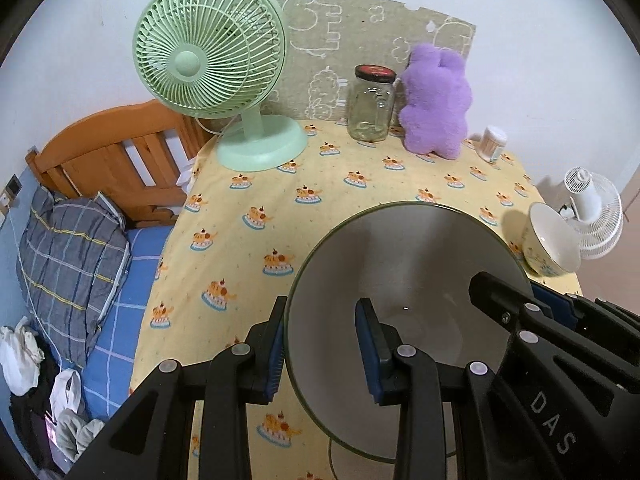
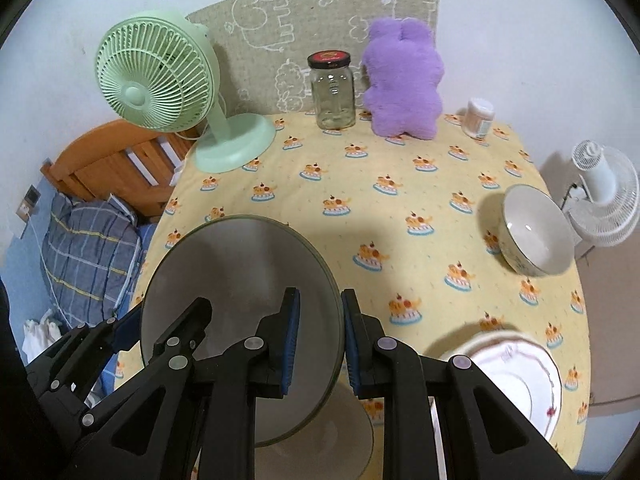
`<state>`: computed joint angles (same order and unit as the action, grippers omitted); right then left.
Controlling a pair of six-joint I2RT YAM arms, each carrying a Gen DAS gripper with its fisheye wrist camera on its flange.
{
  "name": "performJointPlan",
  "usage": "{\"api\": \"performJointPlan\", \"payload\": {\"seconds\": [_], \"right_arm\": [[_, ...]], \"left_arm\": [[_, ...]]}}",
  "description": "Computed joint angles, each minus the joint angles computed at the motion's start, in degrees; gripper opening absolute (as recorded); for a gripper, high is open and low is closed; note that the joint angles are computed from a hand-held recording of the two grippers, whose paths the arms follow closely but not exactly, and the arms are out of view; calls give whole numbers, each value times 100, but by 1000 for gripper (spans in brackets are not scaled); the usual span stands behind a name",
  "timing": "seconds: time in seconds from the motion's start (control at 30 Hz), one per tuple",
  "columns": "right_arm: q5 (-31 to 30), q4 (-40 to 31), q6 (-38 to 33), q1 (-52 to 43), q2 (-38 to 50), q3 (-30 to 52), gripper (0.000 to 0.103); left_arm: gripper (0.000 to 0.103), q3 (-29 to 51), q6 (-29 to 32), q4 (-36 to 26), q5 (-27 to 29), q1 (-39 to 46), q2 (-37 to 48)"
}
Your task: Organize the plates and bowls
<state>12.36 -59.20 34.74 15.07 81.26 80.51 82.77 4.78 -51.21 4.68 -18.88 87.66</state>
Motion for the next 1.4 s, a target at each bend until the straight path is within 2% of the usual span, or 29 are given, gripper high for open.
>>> {"api": "performJointPlan", "payload": {"seconds": [0.5,0.83,1.13,1.4], "right_arm": [[705,-693,1248,950,-1003,-688,24],[840,-916,1951,1458,-1279,-1140,24],[693,-834,2169,1543,-1251,-1495,24],[553,-700,1981,1405,-1024,-1569,24]], "left_arm": [[32,-1059,231,-133,314,-34,-1133],[32,-1611,381,-170,403,-13,-1482],[32,-1961,503,-84,400,16,-1458],[32,-2031,437,47,381,14,-1243]]}}
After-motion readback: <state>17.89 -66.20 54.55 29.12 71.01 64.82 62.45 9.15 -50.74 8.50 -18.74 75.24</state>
